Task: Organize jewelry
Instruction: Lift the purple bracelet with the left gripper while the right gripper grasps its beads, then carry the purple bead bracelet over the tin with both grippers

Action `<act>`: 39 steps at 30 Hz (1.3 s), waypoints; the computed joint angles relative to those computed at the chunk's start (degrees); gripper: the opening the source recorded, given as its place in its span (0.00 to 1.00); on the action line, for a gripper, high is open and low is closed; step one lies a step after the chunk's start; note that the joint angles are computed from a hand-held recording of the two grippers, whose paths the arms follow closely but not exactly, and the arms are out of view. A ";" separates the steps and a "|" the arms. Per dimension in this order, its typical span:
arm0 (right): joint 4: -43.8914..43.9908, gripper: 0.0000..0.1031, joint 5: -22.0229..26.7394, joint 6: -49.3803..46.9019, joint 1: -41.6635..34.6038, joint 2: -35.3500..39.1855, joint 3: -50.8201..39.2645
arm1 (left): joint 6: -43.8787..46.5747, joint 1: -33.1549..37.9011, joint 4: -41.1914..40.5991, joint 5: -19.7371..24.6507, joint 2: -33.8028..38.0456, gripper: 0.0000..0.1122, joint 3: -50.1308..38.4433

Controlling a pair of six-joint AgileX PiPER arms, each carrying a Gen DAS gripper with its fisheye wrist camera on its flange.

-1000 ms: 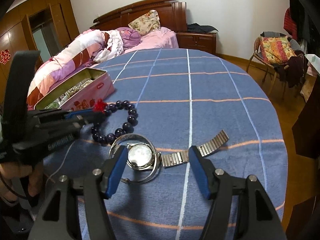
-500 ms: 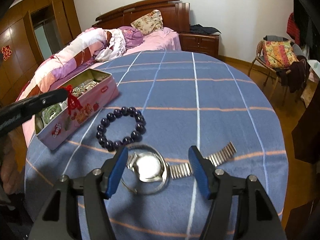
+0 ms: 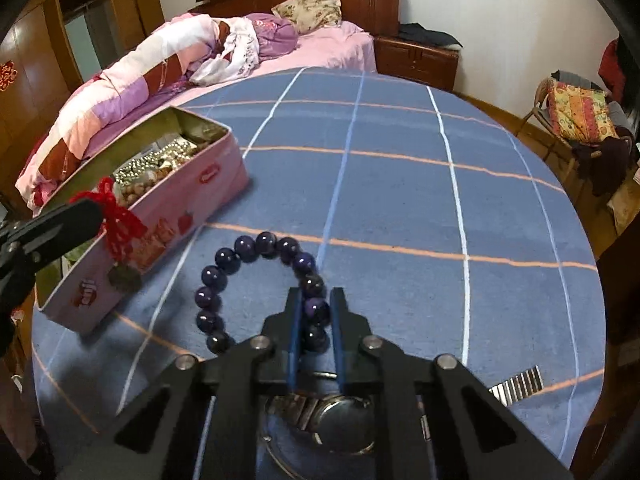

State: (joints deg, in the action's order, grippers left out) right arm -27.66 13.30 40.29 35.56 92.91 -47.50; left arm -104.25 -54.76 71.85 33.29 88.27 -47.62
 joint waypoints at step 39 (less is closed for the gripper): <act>-19.47 0.15 4.27 16.37 9.92 -11.34 -5.48 | 3.72 0.72 -2.12 5.11 -13.63 0.00 4.27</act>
State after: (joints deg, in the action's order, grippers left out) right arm -47.13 17.57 56.66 45.48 81.57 -52.98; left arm -100.54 -54.04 69.73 38.40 74.65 -43.34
